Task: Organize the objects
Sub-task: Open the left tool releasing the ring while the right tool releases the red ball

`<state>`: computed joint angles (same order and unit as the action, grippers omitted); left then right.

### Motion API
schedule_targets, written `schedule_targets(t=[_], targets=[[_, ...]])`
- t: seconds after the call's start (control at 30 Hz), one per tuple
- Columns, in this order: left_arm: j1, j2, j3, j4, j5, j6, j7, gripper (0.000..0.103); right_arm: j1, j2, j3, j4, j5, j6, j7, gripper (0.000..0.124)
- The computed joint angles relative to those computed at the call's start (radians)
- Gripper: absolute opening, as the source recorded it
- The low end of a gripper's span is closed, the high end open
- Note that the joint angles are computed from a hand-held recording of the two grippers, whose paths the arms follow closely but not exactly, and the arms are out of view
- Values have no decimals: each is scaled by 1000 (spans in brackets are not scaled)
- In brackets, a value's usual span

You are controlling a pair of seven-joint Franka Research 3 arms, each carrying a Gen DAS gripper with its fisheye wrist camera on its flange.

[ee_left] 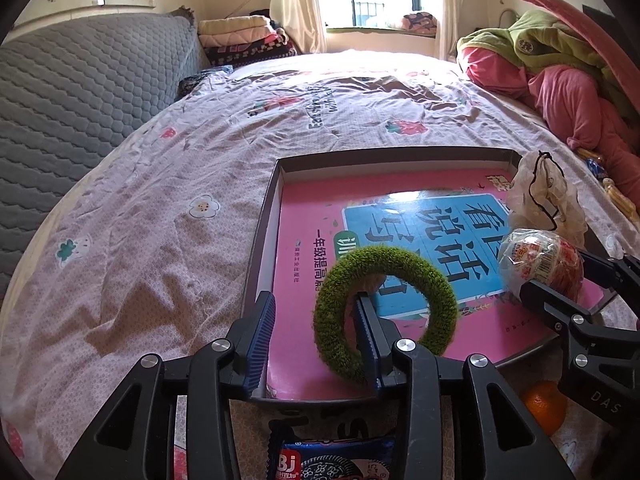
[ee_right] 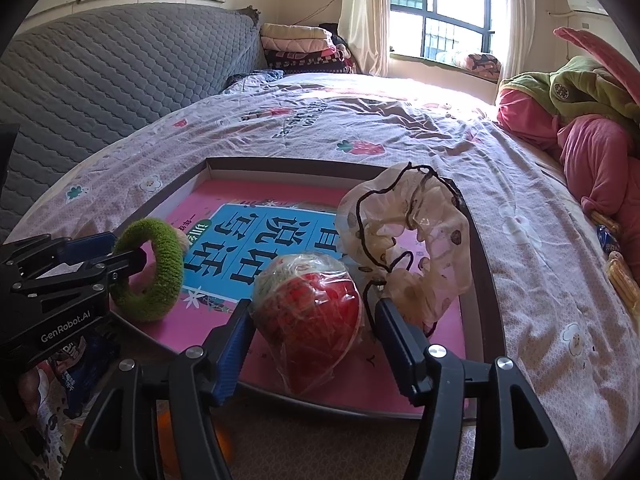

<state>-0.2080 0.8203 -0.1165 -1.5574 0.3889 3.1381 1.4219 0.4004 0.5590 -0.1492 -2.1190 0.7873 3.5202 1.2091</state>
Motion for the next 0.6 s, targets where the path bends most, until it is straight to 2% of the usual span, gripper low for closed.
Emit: schedule_targets(t=[0.3,0.6], targets=[[-9,-16,16,-18,2,27,-11,42,-34,-12,33,-16,-28,26,17,64],[-17,-34,30,-41,8,52,-24,48,-45,-22,45,-24,-27,46,12,65]])
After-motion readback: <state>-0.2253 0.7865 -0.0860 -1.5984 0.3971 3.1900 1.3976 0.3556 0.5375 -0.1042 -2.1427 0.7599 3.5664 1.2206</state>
